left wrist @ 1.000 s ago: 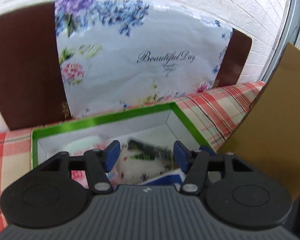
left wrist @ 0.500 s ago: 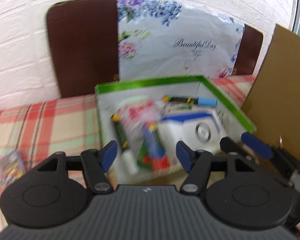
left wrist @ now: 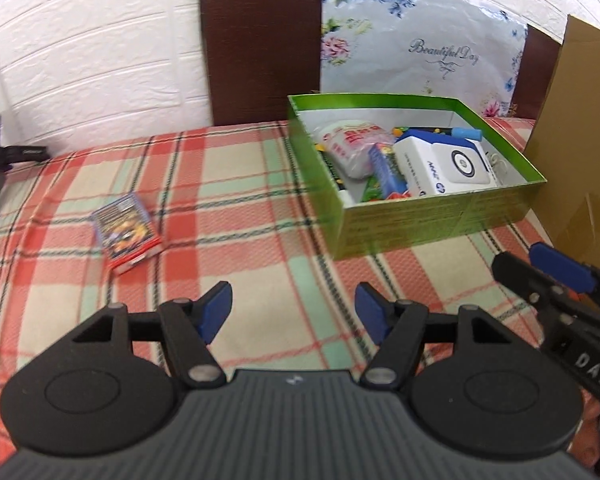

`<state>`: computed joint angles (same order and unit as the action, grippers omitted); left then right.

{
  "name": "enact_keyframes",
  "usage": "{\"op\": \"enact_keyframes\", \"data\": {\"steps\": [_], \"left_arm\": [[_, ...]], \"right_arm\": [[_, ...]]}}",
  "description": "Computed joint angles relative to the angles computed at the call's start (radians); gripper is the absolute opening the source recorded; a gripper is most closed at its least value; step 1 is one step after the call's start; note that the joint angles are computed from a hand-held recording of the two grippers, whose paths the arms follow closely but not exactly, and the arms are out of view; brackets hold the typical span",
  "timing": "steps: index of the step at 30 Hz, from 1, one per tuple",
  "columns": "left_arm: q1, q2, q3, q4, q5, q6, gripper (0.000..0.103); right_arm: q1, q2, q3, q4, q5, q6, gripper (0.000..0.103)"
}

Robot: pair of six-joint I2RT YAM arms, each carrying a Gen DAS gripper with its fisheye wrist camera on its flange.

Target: Organize objects

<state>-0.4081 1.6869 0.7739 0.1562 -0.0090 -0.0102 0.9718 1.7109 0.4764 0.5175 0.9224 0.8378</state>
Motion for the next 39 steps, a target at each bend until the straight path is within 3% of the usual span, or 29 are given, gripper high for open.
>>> {"op": "enact_keyframes", "data": {"steps": [9, 22, 34, 39], "left_arm": [[0.031, -0.107, -0.148, 0.047, -0.054, -0.006, 0.070], [0.086, -0.282, -0.331, 0.121, -0.050, 0.036, 0.077], [0.146, -0.568, -0.509, 0.112, 0.000, 0.070, 0.081], [0.159, -0.648, -0.556, 0.106, -0.007, 0.078, 0.084]], "right_arm": [[0.125, -0.001, 0.073, -0.144, 0.047, 0.092, 0.054], [0.263, 0.023, 0.200, -0.354, 0.121, 0.179, 0.054], [0.430, 0.069, 0.403, -0.773, 0.251, 0.425, 0.056], [0.467, 0.104, 0.445, -0.832, 0.251, 0.456, 0.056]]}}
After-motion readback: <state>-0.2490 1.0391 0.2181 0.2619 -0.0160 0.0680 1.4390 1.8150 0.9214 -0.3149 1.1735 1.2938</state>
